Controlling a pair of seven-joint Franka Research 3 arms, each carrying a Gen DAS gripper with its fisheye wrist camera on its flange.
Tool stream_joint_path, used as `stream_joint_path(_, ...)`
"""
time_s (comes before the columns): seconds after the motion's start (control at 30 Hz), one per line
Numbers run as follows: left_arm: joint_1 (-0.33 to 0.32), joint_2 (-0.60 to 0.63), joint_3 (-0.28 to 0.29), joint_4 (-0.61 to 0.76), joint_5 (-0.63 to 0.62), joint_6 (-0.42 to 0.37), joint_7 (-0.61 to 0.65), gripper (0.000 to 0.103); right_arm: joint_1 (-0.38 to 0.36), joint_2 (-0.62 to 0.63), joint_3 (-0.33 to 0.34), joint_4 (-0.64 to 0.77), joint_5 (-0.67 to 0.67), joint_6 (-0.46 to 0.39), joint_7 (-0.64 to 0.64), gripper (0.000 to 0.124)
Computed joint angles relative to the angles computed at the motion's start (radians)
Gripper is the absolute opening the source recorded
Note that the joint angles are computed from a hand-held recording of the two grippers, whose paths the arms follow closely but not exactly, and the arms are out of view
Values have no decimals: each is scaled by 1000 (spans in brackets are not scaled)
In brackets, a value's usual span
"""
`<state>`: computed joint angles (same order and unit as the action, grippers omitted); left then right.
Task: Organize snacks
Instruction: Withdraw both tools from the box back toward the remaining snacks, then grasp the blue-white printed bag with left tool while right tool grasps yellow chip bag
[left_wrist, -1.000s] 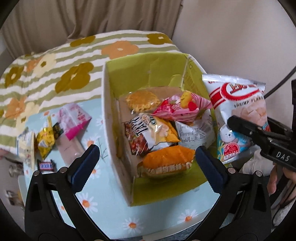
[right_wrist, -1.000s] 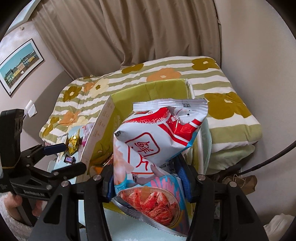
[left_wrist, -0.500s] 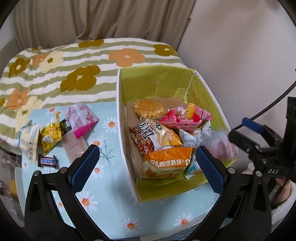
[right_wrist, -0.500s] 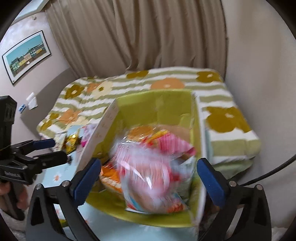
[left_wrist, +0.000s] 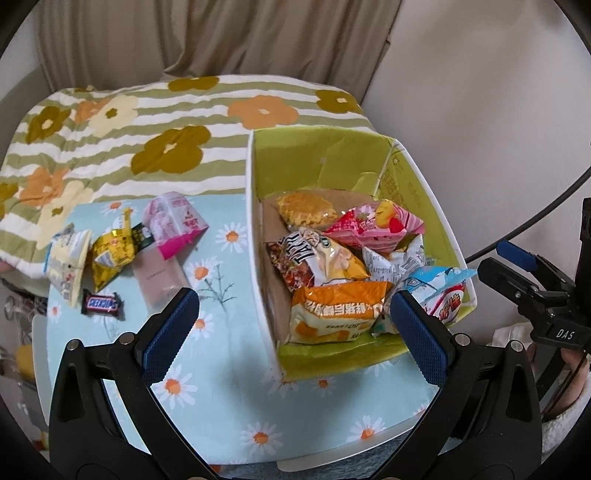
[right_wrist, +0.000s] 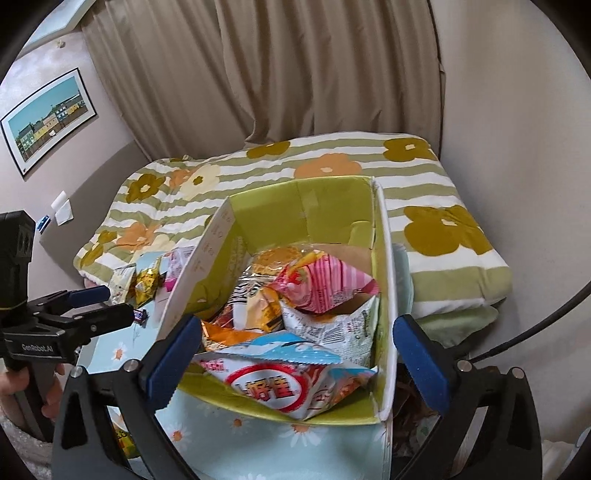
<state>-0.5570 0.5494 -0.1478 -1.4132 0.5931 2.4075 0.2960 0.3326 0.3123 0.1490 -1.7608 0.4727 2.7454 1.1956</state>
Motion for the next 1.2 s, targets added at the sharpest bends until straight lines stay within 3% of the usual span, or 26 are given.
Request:
stream_joint_path(0.33,-4,-208,-3,-248,134,-61,-209,103,4,-11,51,20,97,-3,-162,103)
stream_joint_path(0.53,65,-355,-43,-422,205,-70,-276,103,58,9,62,75,87,-1,-158,103)
stream_joint_path(0.7,154,-478,-65,-587,228,5,-279,103,147,55,39,134,-16,29,-52,103)
stream_joint_path(0.87,255,-579,-63,-735,173,127,-186,103,234,135,11,235,-129,29,125,103)
stream_joint_path(0.97,314,-621,-48,-813,120,204,-99,103,307,225,-30,362,-225,-16,257,103)
stream_joint_path(1.2,413,-603,13,-913,-174,386,306,102,416,467,-88,714,-388,-191,468,103)
